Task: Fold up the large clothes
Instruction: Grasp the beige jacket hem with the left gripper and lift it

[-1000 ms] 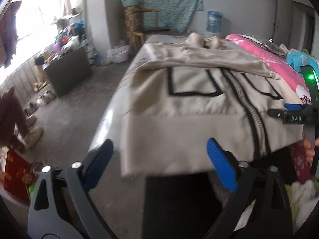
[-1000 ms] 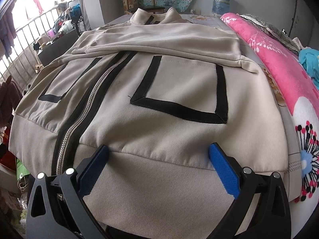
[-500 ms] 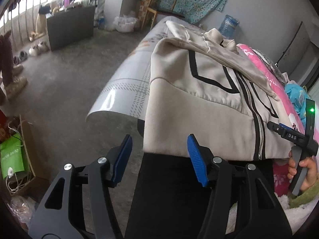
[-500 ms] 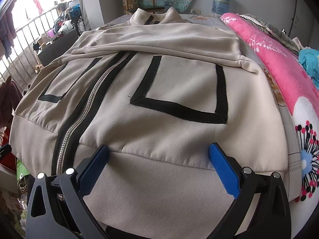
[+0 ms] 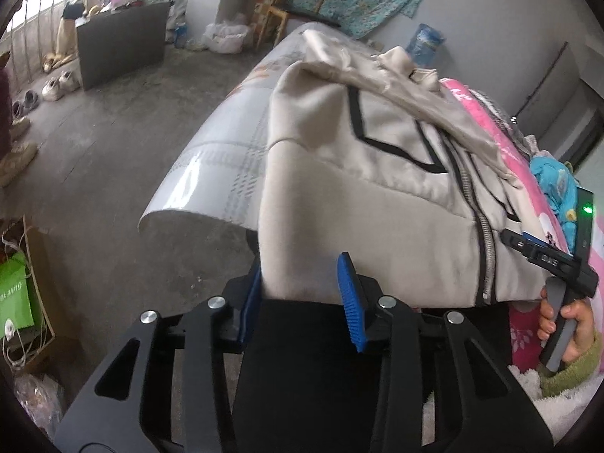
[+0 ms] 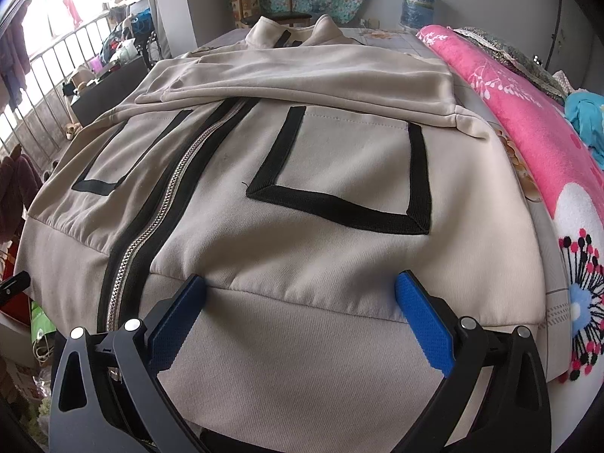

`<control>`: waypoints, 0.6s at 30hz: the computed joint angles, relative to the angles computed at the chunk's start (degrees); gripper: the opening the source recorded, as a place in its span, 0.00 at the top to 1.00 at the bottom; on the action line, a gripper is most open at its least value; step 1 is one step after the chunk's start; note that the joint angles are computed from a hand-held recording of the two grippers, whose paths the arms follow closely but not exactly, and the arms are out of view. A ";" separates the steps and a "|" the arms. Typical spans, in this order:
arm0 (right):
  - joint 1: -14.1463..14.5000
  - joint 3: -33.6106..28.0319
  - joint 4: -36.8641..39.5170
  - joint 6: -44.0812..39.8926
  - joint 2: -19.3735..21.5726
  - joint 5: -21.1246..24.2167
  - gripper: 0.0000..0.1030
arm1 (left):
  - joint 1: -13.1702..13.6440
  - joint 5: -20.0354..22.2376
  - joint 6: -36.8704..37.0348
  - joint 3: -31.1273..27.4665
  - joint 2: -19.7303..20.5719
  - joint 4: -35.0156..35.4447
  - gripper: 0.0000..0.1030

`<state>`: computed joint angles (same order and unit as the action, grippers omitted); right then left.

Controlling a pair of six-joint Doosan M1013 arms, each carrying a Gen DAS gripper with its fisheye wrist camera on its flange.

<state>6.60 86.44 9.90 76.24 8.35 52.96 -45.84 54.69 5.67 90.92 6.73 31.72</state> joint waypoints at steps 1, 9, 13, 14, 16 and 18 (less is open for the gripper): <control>0.02 0.04 -0.02 0.02 -0.02 0.01 0.06 | 0.15 -0.31 -0.28 0.24 -0.16 -0.37 0.65; -0.07 0.25 0.27 -0.33 -0.14 -0.30 0.06 | -3.25 7.93 4.21 -4.20 1.69 7.12 0.76; -0.07 0.21 0.29 -0.37 -0.11 -0.27 0.06 | -3.23 10.09 6.62 -6.13 3.09 7.71 0.76; -0.07 0.21 0.29 -0.37 -0.11 -0.27 0.06 | -2.81 11.06 7.32 -6.86 3.73 6.72 0.76; -0.06 0.21 0.30 -0.35 -0.11 -0.28 0.06 | -2.24 11.64 7.39 -7.35 4.24 5.50 0.76; -0.07 0.39 0.44 -0.51 -0.18 -0.66 0.06 | -1.85 12.26 6.86 -7.73 4.58 4.80 0.76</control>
